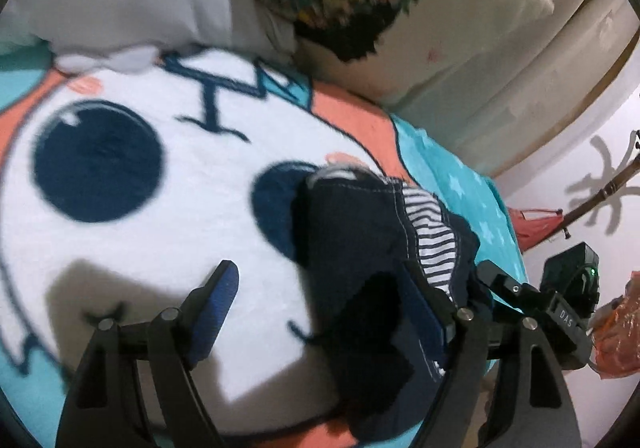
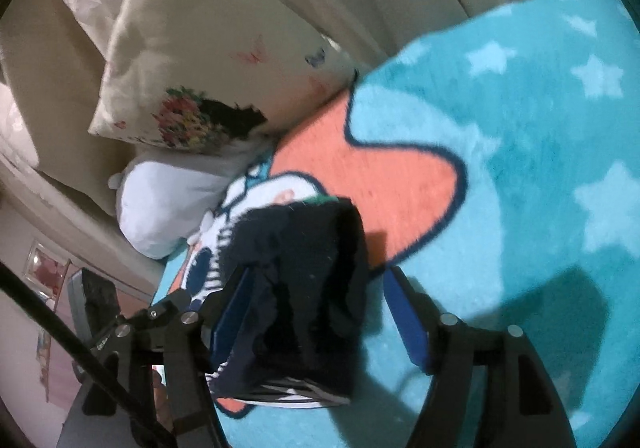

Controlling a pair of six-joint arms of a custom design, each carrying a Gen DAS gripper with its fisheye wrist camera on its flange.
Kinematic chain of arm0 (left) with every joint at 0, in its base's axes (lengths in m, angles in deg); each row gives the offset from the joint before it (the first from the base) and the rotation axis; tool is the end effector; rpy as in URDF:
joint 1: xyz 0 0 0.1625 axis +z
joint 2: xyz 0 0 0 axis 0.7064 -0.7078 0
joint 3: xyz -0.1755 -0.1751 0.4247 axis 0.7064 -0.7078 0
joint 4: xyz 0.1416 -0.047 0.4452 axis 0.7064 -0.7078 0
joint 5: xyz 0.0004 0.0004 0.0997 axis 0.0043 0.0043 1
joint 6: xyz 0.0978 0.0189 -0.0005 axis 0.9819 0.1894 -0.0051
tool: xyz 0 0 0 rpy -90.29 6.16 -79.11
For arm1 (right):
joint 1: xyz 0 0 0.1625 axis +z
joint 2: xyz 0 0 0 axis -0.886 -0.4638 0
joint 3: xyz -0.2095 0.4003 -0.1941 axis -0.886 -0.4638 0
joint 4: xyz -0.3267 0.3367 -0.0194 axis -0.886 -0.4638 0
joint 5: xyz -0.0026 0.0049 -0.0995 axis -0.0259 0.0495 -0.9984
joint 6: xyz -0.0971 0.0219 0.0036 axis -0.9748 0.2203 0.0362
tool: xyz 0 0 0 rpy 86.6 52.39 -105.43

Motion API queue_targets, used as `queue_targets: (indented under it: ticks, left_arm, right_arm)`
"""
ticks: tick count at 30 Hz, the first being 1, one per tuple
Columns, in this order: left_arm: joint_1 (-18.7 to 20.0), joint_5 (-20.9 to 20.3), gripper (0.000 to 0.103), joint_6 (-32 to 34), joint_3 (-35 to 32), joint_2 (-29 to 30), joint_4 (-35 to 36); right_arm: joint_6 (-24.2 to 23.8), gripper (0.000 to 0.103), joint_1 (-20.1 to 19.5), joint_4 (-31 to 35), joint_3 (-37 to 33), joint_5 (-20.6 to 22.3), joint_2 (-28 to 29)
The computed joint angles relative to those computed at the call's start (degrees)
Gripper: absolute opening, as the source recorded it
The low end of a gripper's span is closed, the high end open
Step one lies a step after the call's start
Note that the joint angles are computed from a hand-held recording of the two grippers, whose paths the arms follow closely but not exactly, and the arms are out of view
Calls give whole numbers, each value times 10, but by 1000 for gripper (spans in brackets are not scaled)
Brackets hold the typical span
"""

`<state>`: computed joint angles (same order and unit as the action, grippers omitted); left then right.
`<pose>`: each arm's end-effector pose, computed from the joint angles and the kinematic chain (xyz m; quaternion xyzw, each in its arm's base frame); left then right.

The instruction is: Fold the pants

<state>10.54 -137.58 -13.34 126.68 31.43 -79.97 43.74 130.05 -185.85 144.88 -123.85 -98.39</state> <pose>-0.3199 -0.7260 -0.0678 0.2284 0.9650 -0.1250 0.0305 -0.0792 -0.5738 0.3172 -0.1000 -0.8899 0.4411 0.0594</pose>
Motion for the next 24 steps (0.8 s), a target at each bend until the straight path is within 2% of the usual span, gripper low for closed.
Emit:
queue_targets:
  ticks: [3,5,7,8,9,12,18,24]
  left_arm:
    - [-3,-2,83,20,-13,16,-10]
    - [-3,-21,83,21,-22,23,-2]
    - [1,-56,63,27,-24,25,2]
    - [0,-60,48,31,-24,24,7]
    - [-1,-55,40,34,-23,23,5]
    - [-2,-56,26,38,-15,15,-3]
    - [-2,-44,23,29,-8,-6,-20]
    - [-3,8,23,35,-28,-15,-28]
  right_arm:
    - [2,74,1,8,-15,3,18]
    - [-8,73,7,2,-23,-5,30]
    - [-18,60,14,15,-29,-6,34]
    - [-22,52,19,9,-28,-17,35]
    - [-29,44,23,6,-27,-21,35]
    - [-42,35,30,2,-21,-9,28]
    - [-52,33,58,-5,-29,7,29]
    - [-53,33,87,8,-74,7,63]
